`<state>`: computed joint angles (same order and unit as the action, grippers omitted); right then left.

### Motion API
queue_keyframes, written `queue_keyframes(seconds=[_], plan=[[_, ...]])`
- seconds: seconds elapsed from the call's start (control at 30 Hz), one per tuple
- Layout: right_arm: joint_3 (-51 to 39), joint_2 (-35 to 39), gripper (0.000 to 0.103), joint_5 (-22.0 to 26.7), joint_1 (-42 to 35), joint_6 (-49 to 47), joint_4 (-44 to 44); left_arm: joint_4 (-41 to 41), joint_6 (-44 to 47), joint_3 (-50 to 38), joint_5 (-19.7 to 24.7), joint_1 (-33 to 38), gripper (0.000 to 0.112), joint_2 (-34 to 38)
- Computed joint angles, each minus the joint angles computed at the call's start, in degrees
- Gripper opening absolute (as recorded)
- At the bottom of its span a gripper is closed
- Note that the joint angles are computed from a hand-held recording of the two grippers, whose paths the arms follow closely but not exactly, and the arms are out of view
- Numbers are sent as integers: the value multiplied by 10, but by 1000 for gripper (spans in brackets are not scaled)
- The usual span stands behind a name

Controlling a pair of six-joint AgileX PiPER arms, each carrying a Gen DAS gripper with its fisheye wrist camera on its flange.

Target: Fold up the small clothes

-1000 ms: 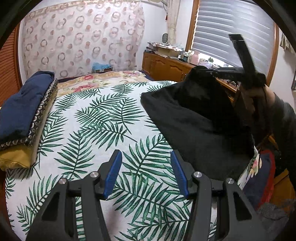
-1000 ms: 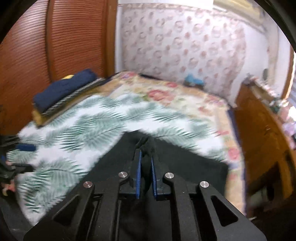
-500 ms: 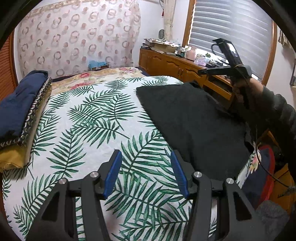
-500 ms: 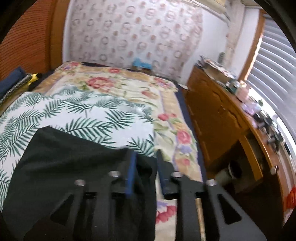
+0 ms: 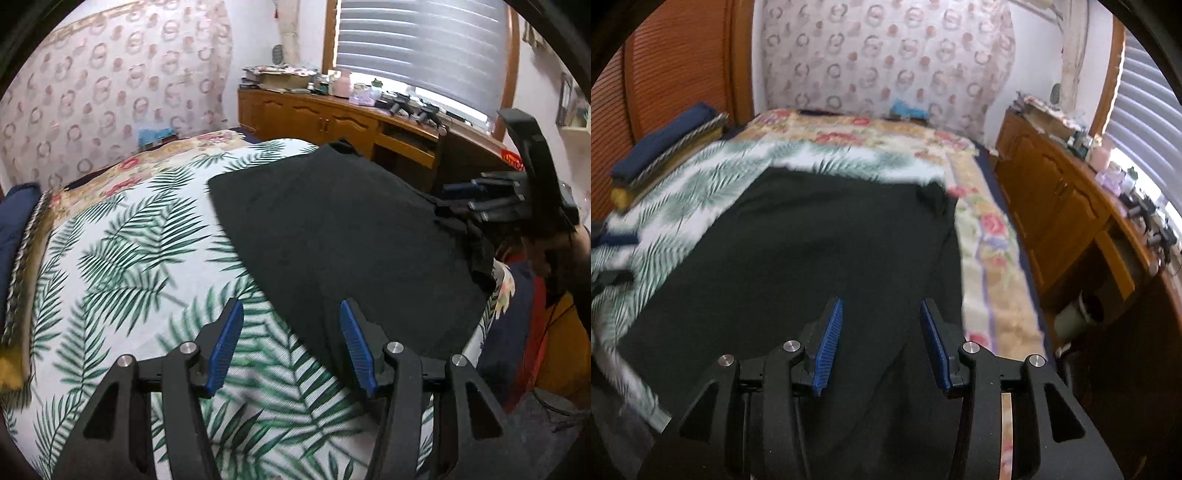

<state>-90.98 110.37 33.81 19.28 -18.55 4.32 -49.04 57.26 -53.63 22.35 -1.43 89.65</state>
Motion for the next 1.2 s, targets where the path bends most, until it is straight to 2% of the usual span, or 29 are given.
queue_keyframes(seconds=[0.17, 0.4, 0.47, 0.53, 0.63, 0.83, 0.97, 1.2], plan=[[72, -32, 44, -25, 4, 46, -31, 23, -33, -8, -3, -22, 53, 15], [107, -50, 43, -25, -5, 23, 4, 27, -52, 6, -10, -38, 53, 23], [106, -50, 31, -16, -14, -21, 46, 26, -51, 9, -10, -38, 53, 21], [108, -53, 12, -10, -22, -61, 77, 27, -52, 10, -9, -39, 53, 19], [117, -65, 4, -12, -29, -98, 100, 24, -52, 13, -9, -42, 53, 17], [128, -94, 3, -15, -36, -91, 76, 5, -35, 19, 8, -40, 53, 8], [125, -89, 2, -23, -33, -31, 21, 3, -33, 21, 11, -38, 53, 8], [132, -84, 3, -34, -30, -21, 15, -6, -28, 32, 20, -29, 53, 4]])
